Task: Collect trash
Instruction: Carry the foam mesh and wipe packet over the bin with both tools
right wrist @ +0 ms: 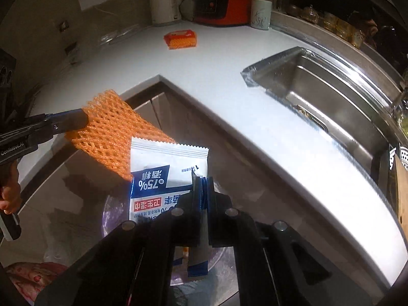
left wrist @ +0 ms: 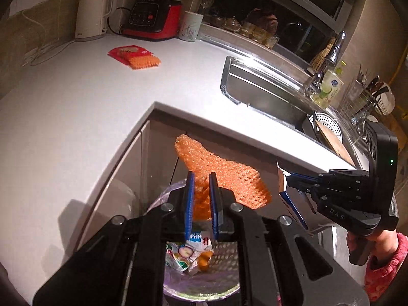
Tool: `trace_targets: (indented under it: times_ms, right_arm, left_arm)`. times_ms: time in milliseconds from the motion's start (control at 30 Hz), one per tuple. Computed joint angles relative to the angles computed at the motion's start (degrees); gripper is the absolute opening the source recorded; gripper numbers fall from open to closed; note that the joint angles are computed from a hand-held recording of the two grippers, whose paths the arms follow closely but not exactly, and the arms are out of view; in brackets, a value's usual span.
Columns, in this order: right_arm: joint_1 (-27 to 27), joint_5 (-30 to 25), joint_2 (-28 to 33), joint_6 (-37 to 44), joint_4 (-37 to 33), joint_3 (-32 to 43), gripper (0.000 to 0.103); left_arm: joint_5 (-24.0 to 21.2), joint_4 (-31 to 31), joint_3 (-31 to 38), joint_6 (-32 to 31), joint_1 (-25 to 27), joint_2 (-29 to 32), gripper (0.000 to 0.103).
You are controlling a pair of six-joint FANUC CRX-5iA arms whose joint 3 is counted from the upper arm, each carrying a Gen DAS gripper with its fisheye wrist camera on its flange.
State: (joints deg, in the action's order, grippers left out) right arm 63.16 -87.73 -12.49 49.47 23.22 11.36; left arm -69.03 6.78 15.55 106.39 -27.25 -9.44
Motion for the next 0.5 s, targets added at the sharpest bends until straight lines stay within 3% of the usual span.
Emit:
trace_targets:
  times_ms: [300, 500]
  right_arm:
    - [7.1, -2.2, -1.2, -4.9, 3.3, -4.0, 0.004]
    - [8.4, -2.1, -0.9, -5.7, 3.1, -5.1, 0.004]
  left_arm:
    - [-0.2, -0.8, -4.2, -0.3, -0.6, -3.5, 0.011]
    - [-0.5, -2.6, -4.6, 0.4, -0.5, -4.4, 0.011]
